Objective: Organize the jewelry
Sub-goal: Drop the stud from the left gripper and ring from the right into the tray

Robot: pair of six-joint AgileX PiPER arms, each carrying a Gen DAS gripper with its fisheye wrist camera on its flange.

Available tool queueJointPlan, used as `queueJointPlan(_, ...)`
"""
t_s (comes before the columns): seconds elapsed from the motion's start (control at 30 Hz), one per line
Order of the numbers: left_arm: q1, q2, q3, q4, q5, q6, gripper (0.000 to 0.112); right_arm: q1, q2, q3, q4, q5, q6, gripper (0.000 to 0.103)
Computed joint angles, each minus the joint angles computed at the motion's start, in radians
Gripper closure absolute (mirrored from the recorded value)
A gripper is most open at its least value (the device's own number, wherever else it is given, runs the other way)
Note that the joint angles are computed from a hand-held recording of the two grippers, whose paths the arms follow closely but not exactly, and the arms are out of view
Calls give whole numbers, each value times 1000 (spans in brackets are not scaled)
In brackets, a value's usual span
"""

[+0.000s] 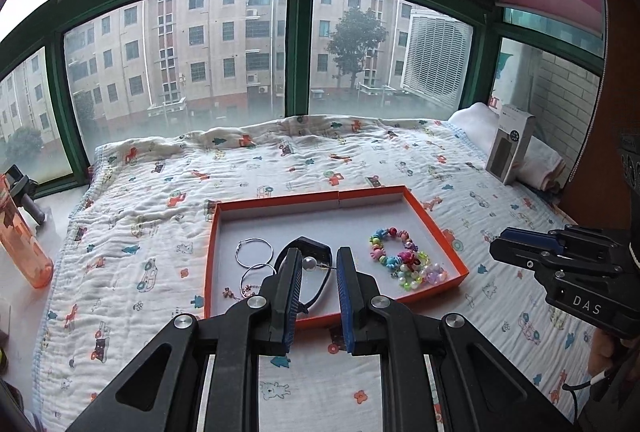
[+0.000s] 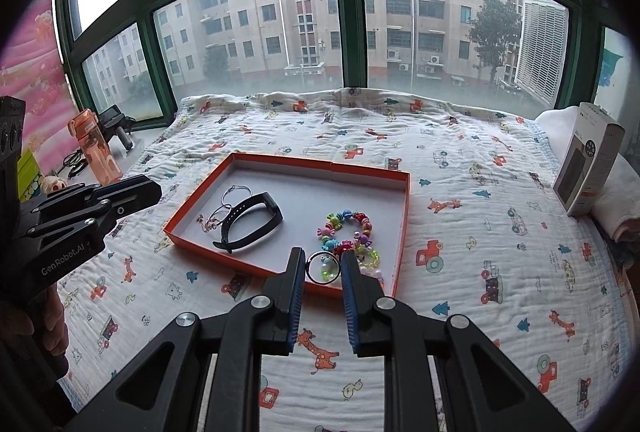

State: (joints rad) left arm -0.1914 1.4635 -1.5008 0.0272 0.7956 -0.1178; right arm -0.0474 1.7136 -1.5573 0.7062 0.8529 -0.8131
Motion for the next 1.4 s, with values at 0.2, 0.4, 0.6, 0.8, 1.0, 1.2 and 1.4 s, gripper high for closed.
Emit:
queueJointPlan(0.2,32,107,-101,-23,3,13,94,17,78,-104,-45,-7,71,82)
queueJointPlan(0.4,53,225,-172,-40,14,18,93,33,176,-198,-111,8,153,82)
queueJointPlan(0.6,72,297,-150,-54,-12,33,93,42,240,-234,-149,17,197,82)
queueJointPlan(0.8,92,340,-118,-53,-35,40,93,50,276,-242,-156,32,212,82)
queueJointPlan(1.0,113,360,-106,-72,-39,66,92,58,292,-244,-160,37,218,82)
queueJointPlan(1.2,117,365,-119,-69,-18,45,74,59,307,-267,-166,64,239,81)
queueJointPlan(1.4,113,337,-106,-47,-18,15,58,60,293,-253,-173,51,243,68)
